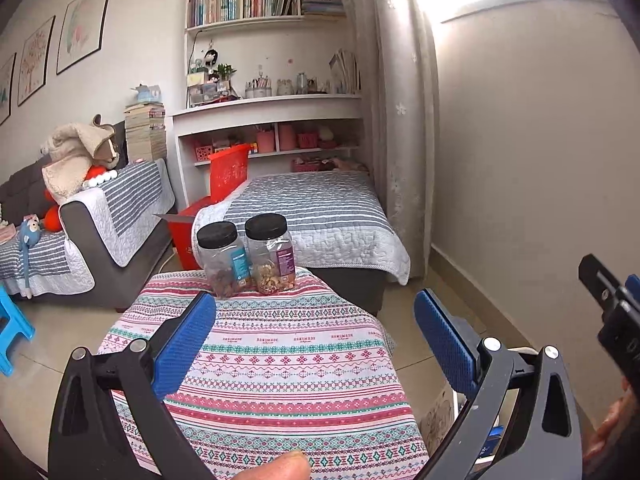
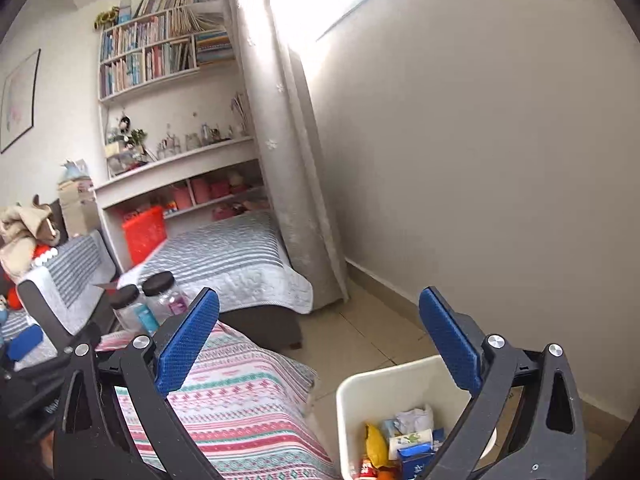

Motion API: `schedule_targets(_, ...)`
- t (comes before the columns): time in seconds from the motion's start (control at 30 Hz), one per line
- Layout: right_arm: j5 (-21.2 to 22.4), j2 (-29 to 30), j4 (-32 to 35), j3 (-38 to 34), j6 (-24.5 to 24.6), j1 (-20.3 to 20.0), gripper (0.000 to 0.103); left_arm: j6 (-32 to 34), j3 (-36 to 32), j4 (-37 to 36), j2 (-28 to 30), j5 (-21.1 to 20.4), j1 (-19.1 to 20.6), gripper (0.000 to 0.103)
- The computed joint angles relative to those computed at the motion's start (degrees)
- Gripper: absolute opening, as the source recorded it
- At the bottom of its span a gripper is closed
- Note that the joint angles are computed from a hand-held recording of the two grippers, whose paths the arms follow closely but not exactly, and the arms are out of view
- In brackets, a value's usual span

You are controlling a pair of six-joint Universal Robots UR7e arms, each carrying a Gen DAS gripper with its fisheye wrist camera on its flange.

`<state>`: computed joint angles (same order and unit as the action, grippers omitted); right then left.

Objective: Collect trash

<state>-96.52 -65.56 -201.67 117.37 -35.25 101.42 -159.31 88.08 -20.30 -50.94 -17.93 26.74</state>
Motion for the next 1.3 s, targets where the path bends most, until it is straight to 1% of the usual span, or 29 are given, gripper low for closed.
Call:
schedule_targets(0.1, -0.1, 0.0, 0.3, -0.4, -0.1, 1.4, 0.096, -2.6, -0.5, 2.4, -0.1, 0.0, -0.4, 0.096)
schedule_targets(0.27, -3.3, -0.2, 4.0, -1.5, 1.4, 3.9, 0.096, -7.2, -1.2, 6.3, -0.5, -1.4, -1.0, 0.096)
schedule_targets(0.37, -5.3, -0.4, 6.5, -2.0, 2.3, 5.1, 0.096, -5.8, -0.9, 5.1, -1.4, -2.6, -0.9, 0.096)
schedule_targets(0.47, -7.9, 0.0, 5.5, -1.7, 1.0, 6.4, 0.096, -3.0, 0.4, 1.5, -2.9, -3.3, -1.0, 0.096)
schedule_targets(0.57, -9.3, 0.1, 4.4, -1.3, 0.4, 6.7, 0.096, 0.5, 1.6, -2.3, -4.0, -3.7, -1.0, 0.096)
schedule_targets(0.67, -9.3, 0.1, 4.2, -1.3, 1.1, 6.5, 0.096, 1.8, 2.0, -3.9, -4.1, -3.5, -1.1, 0.096)
schedule_targets(0.83, -9.3, 0.3, 4.5, -1.7, 1.7, 5.6, 0.096, 1.4, 1.8, -3.7, -3.7, -2.5, -1.6, 0.096)
schedule_targets(1.07, -9.4, 0.3, 4.3, -1.4, 1.8, 5.4, 0.096, 0.1, 1.1, -2.3, -2.8, -1.6, -2.0, 0.096)
schedule_targets(1.3, -8.9, 0.1, 2.2, -0.4, 0.8, 5.4, 0.096, -1.5, 0.2, -0.4, -2.2, -1.3, -2.2, 0.096)
